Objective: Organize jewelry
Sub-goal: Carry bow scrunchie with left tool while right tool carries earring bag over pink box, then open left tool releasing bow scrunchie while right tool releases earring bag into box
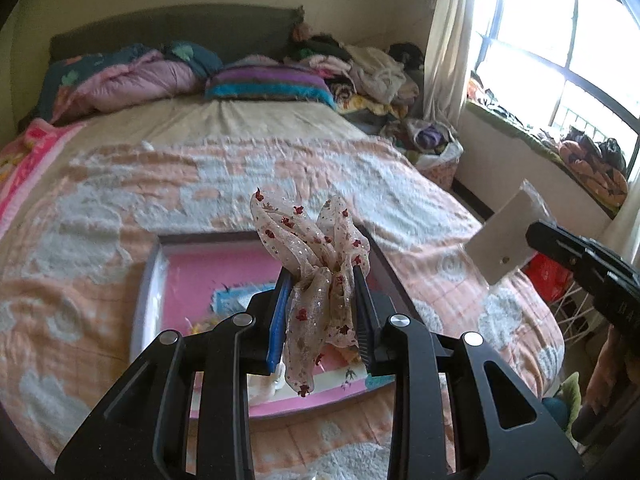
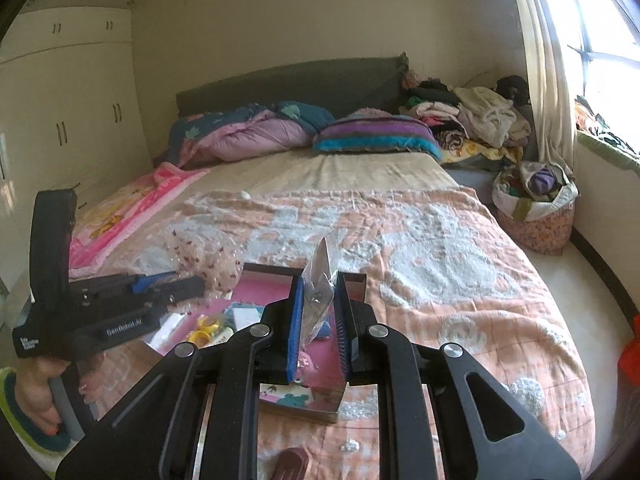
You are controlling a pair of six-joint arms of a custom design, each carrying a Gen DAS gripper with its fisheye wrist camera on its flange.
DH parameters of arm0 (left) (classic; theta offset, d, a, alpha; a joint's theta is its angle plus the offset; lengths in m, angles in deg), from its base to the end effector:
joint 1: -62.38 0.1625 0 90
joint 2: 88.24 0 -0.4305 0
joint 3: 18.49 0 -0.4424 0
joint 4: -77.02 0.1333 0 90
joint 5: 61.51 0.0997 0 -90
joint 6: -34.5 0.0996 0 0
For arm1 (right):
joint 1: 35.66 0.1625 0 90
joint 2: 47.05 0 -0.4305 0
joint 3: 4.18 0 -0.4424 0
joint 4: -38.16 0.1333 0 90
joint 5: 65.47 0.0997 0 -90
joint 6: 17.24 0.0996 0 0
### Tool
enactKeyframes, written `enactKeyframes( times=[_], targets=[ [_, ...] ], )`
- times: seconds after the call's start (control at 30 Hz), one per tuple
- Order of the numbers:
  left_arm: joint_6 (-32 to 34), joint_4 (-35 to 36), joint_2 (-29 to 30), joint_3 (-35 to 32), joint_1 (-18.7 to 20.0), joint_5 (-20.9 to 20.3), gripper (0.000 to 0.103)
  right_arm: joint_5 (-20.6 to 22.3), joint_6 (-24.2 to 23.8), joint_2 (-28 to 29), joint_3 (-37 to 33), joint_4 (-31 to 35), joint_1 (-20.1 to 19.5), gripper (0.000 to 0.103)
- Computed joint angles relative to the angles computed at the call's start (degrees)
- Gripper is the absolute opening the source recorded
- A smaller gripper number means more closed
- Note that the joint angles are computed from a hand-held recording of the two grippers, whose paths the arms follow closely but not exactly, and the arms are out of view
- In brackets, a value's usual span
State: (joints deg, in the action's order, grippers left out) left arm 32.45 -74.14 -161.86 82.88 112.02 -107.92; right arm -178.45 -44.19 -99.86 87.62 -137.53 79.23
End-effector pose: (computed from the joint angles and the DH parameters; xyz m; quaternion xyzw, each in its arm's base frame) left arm -0.2579 -0.6153 0.3642 0.1910 0.8751 -0.3775 0.2350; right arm 0.3968 -0.6308 0.2368 0.3223 -0.8437 0.3851 0.1898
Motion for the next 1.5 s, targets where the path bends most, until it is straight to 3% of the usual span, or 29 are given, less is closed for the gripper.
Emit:
enactKeyframes(
  times=[0.23, 0.6, 0.83, 1.0, 1.27, 1.5],
  targets=[
    [-2.9, 3.9, 1.9, -0.4, 2.6, -2.0, 0.023, -1.7, 0.3, 2.9, -1.2, 0.7, -1.0, 0.015],
    [-4.6, 6.9, 3.2, -0.2, 4.0, -1.2, 0.028, -3.4, 1.4, 5.8, -2.4, 1.9, -2.2, 0.015],
    [-5.0, 7.1, 3.0, 0.3, 4.0, 0.4, 0.044, -5.4, 1.0, 7.4, -2.8, 1.1, -2.4, 0.015],
    [-4.8, 6.6, 2.3, 0.8, 3.5, 1.6, 0.049, -6.0, -0.4, 8.1, -3.0, 0.8, -2.3, 0.018],
    [-4.6, 6.0, 1.4, 1.3, 2.9, 2.2, 0.058, -2.6, 1.0, 5.1, 0.0, -1.8, -2.2, 0.042],
    [-4.6, 4.1, -0.1, 2.2, 1.4, 3.1, 0.074, -0.4, 4.1, -0.3, 5.4, -4.7, -2.1, 0.066]
  ],
)
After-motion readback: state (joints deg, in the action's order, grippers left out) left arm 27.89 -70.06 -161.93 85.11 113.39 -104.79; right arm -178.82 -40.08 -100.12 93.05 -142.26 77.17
